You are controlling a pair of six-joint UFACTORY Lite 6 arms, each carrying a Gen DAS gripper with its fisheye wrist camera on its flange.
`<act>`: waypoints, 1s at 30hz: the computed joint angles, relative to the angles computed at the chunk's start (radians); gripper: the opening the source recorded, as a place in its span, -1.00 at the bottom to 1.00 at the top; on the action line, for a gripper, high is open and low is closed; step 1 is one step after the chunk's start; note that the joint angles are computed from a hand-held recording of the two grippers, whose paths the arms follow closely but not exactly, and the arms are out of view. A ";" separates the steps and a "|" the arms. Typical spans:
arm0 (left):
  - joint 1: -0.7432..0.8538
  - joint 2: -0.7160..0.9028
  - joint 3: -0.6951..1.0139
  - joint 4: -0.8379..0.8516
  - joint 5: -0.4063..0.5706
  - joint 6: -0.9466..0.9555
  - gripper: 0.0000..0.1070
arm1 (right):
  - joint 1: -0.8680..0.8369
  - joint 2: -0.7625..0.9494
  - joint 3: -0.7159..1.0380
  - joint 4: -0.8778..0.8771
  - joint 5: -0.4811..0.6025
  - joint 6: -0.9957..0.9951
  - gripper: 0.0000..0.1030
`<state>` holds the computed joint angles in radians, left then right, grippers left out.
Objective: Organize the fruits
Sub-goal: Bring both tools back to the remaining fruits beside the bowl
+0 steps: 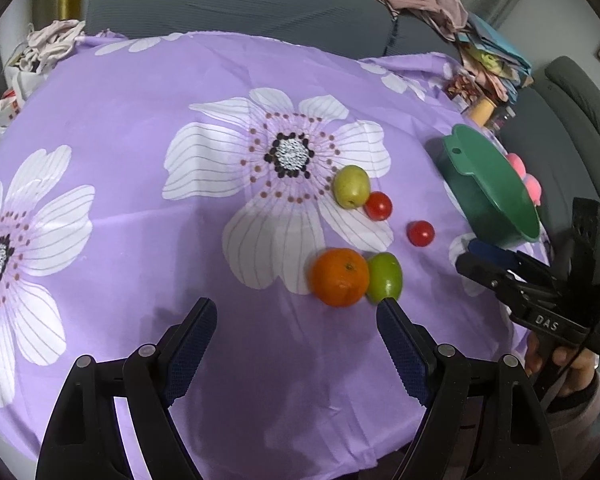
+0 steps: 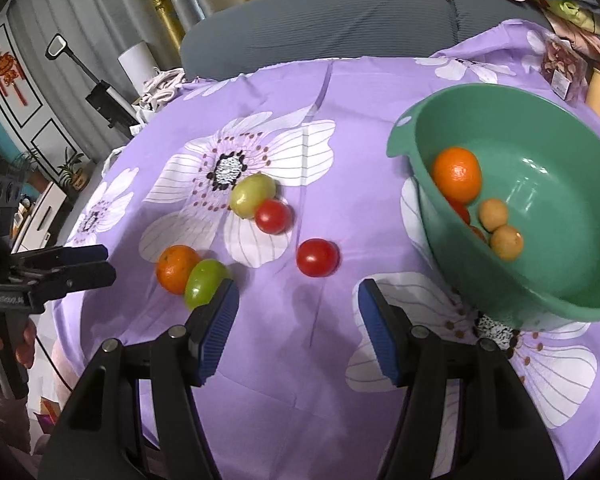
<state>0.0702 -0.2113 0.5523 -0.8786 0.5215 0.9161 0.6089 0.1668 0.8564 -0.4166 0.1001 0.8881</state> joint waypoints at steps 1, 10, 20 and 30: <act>-0.006 -0.002 -0.002 -0.005 0.002 0.003 0.54 | -0.001 0.002 0.002 -0.017 0.005 0.017 0.21; -0.049 0.015 0.020 -0.041 0.010 0.024 0.53 | -0.020 0.017 0.008 -0.077 0.023 0.076 0.21; -0.051 0.046 0.035 -0.069 0.018 0.047 0.53 | -0.032 0.070 0.055 -0.024 0.034 0.008 0.20; -0.089 0.146 0.139 -0.110 0.057 0.071 0.53 | -0.045 0.109 0.086 -0.089 0.034 0.051 0.20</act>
